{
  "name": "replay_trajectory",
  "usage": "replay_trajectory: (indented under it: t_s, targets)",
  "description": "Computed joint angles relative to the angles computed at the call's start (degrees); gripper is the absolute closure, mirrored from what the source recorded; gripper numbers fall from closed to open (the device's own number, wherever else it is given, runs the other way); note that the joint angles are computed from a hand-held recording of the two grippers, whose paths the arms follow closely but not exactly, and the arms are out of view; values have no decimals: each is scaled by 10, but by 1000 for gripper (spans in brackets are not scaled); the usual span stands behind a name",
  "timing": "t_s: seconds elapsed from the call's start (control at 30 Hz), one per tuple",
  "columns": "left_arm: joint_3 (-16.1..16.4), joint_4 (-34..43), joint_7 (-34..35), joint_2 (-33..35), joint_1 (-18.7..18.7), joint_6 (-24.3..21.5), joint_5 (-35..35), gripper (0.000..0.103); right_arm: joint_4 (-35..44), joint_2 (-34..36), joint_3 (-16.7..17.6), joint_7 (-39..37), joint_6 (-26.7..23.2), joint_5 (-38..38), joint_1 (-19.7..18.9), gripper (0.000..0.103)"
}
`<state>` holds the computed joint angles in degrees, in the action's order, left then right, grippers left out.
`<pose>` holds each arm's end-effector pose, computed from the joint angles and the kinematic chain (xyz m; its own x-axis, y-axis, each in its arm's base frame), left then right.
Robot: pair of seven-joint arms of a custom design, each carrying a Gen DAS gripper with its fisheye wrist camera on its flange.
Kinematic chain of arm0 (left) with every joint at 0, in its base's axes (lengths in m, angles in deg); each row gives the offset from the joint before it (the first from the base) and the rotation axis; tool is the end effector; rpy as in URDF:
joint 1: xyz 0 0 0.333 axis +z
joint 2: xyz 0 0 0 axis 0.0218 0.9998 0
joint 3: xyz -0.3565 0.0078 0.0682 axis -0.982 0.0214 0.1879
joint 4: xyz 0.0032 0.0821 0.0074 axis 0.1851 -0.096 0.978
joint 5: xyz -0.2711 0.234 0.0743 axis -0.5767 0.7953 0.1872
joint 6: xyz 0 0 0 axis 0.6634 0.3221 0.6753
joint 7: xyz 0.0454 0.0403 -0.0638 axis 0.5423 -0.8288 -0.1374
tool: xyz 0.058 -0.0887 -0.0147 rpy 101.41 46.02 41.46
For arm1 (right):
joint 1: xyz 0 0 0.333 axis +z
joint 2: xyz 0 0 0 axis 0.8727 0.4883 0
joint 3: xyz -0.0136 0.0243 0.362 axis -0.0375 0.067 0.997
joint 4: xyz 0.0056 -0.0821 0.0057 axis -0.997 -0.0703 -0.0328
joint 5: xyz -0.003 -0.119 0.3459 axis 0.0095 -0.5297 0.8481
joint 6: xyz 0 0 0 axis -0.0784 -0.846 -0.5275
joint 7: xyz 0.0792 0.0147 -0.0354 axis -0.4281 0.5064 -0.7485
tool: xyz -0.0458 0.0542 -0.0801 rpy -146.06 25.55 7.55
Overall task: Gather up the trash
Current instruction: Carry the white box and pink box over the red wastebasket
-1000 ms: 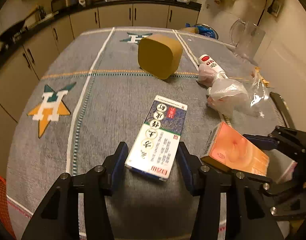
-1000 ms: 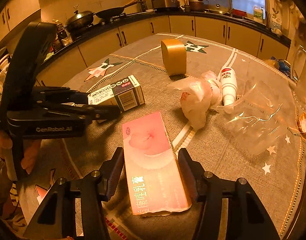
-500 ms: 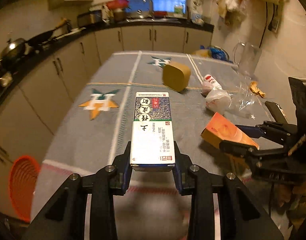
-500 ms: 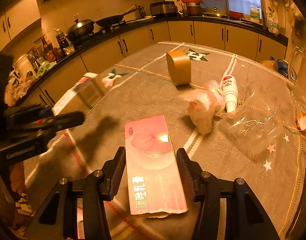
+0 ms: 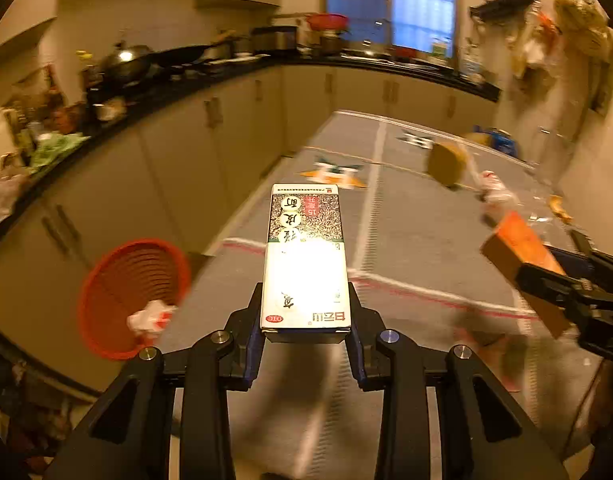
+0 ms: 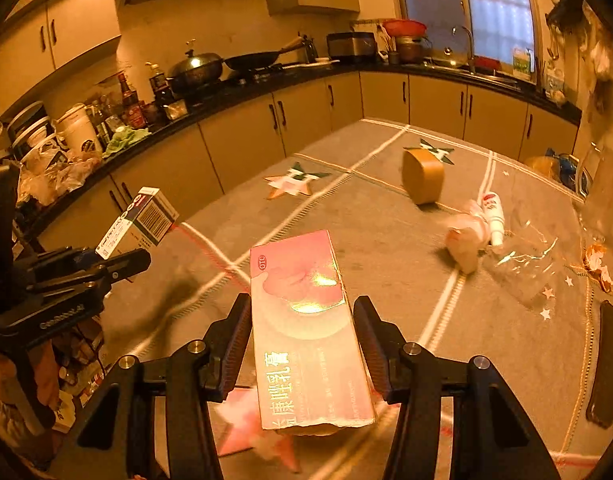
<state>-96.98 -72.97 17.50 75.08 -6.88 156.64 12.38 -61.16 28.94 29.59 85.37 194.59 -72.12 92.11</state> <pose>0.4882 -0.2093 0.5347 0.1737 -0.9846 -0.0182 -0.6750 -0.1056 -0.7302 0.5892 0.3972 0.5060 0.5163 -0.8438 -0.1465 -0.6293 -0.2578 -0.7331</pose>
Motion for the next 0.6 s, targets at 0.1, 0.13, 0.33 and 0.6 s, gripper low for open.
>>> replay_trajectory:
  t_s: [0.1, 0.13, 0.33, 0.6]
  targets:
    - [-3, -20, -33, -26, 6, -33, 29, 70, -3, -2, -3, 13, 8, -2, 16, 47]
    - [-3, -28, -41, -34, 9, -40, 35, 70, 1, 0, -2, 16, 7, -3, 18, 47]
    - [-3, -56, -65, -60, 26, -57, 47, 70, 21, 11, -10, 35, -2, -19, 44, 47]
    - [6, -101, -76, -92, 52, -39, 34, 70, 65, 33, -14, 50, -26, -46, 72, 47]
